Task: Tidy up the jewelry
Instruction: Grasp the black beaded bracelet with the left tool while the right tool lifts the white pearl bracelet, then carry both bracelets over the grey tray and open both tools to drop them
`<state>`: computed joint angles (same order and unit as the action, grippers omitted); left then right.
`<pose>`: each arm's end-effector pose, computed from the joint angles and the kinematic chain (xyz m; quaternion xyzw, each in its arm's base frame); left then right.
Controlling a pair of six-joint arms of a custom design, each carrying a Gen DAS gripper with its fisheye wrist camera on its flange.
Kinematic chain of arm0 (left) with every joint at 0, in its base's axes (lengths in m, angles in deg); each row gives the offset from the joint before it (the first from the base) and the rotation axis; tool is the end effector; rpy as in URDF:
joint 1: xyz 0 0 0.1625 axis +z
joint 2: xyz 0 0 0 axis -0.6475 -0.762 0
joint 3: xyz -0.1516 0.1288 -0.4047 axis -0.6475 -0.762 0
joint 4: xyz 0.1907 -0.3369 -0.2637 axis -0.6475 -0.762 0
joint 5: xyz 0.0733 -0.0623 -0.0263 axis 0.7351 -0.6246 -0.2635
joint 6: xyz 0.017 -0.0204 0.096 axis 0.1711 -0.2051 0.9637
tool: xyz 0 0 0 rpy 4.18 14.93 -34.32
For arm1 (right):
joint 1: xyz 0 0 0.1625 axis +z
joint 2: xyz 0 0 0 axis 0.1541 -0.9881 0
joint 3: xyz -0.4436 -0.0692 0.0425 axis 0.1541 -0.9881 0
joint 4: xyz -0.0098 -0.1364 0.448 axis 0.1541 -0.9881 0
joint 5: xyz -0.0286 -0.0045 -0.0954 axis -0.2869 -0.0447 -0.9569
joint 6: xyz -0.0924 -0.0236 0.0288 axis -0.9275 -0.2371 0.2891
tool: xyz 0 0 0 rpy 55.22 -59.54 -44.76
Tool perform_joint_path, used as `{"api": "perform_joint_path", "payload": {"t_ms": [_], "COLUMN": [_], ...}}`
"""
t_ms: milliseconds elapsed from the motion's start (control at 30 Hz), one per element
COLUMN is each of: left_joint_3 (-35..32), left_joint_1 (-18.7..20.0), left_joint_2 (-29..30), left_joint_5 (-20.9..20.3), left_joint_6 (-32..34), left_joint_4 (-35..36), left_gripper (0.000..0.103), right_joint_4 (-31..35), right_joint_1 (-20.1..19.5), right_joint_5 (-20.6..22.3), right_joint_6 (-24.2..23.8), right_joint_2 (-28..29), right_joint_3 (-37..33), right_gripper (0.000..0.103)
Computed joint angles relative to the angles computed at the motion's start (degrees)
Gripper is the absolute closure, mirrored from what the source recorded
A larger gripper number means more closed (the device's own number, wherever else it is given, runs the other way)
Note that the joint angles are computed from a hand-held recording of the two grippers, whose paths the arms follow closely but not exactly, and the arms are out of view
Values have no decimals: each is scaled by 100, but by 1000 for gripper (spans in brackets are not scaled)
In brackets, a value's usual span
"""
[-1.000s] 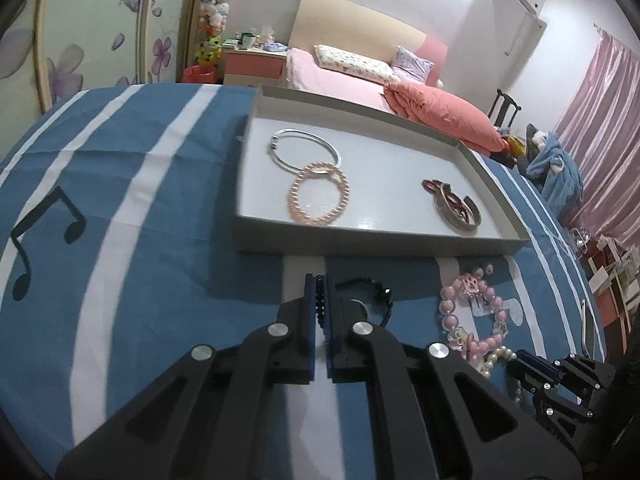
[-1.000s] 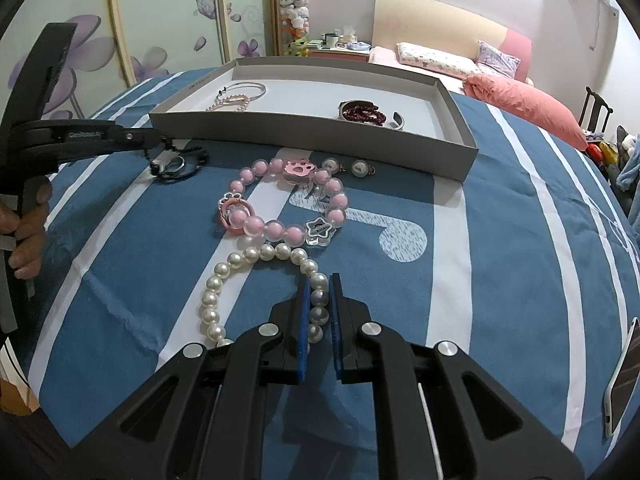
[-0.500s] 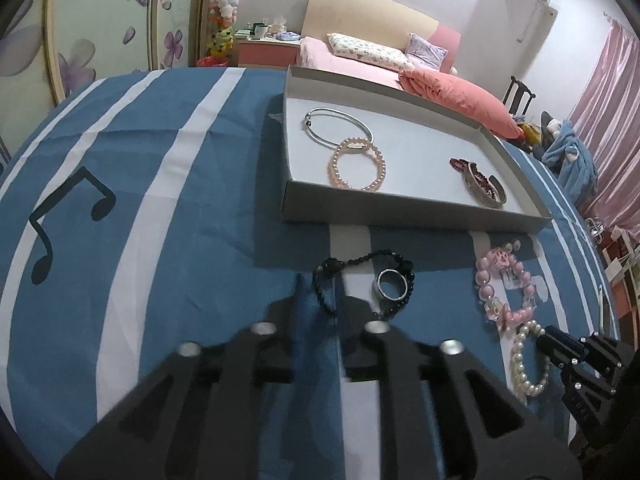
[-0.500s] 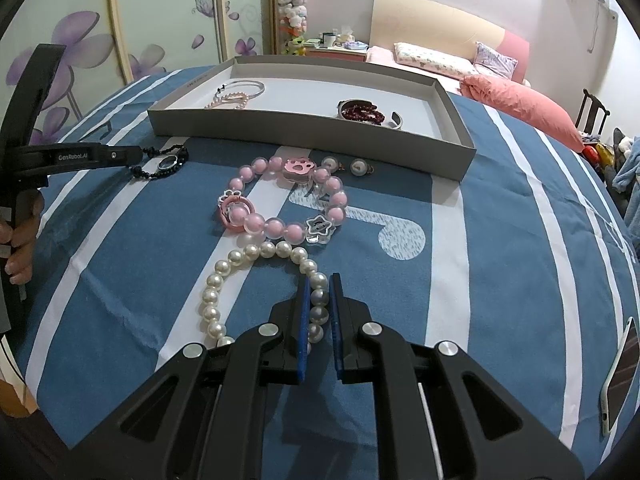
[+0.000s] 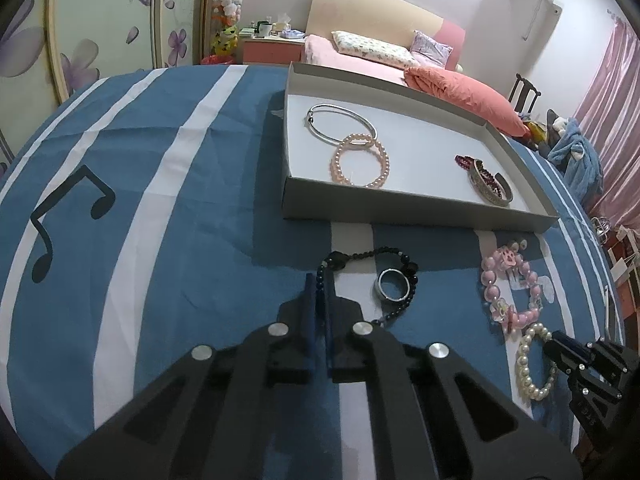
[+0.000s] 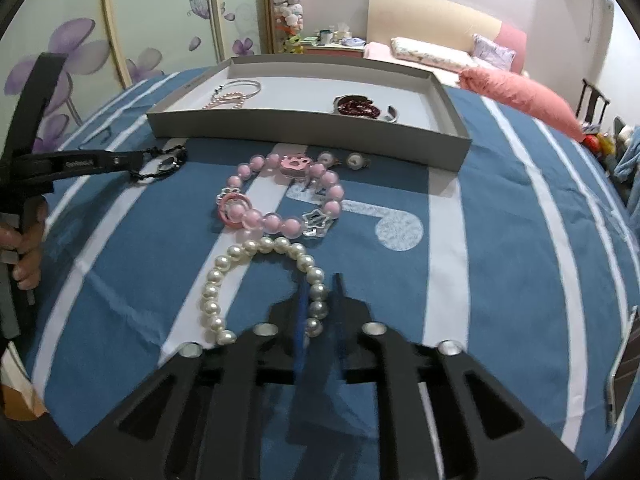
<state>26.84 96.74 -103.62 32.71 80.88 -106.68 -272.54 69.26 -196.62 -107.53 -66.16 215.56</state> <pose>-0.1957 -0.6391 -0.0079 0.1983 0.9204 -0.2418 0.2348 -0.0044 -0.4887 0.2061 0.1517 -0.8804 0.2930 0.3406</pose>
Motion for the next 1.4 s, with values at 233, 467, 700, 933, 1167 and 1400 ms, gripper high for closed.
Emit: {"api": "perform_joint_path", "payload": {"t_ms": [233, 467, 700, 933, 1167, 1400], "left_joint_3": [171, 246, 256, 339, 421, 448], "left_joint_1": [-81, -258, -390, -468, -608, -781], "left_joint_2": [-102, -88, -36, -54, 1, 97], "left_joint_5": [-313, -549, -770, -633, -324, 46], "left_joint_6": [336, 748, 918, 948, 1061, 1389], "left_joint_4": [-665, -1246, -1556, -1859, -2376, -2934], "left_gripper": [98, 98, 98, 98, 98, 98], "right_joint_4": [12, -68, -231, -499, -999, -1449], "right_joint_1": [-78, -23, 45, 60, 147, 252], "right_joint_5": [618, 1403, 1741, 1923, 2001, 1908], "right_joint_6": [238, 380, 529, 673, 734, 774], "right_joint_2": [-283, -498, -424, -372, -262, -100], "right_joint_3": [114, 179, 144, 135, 83, -74], "right_gripper": [93, 93, 93, 93, 93, 93]}}
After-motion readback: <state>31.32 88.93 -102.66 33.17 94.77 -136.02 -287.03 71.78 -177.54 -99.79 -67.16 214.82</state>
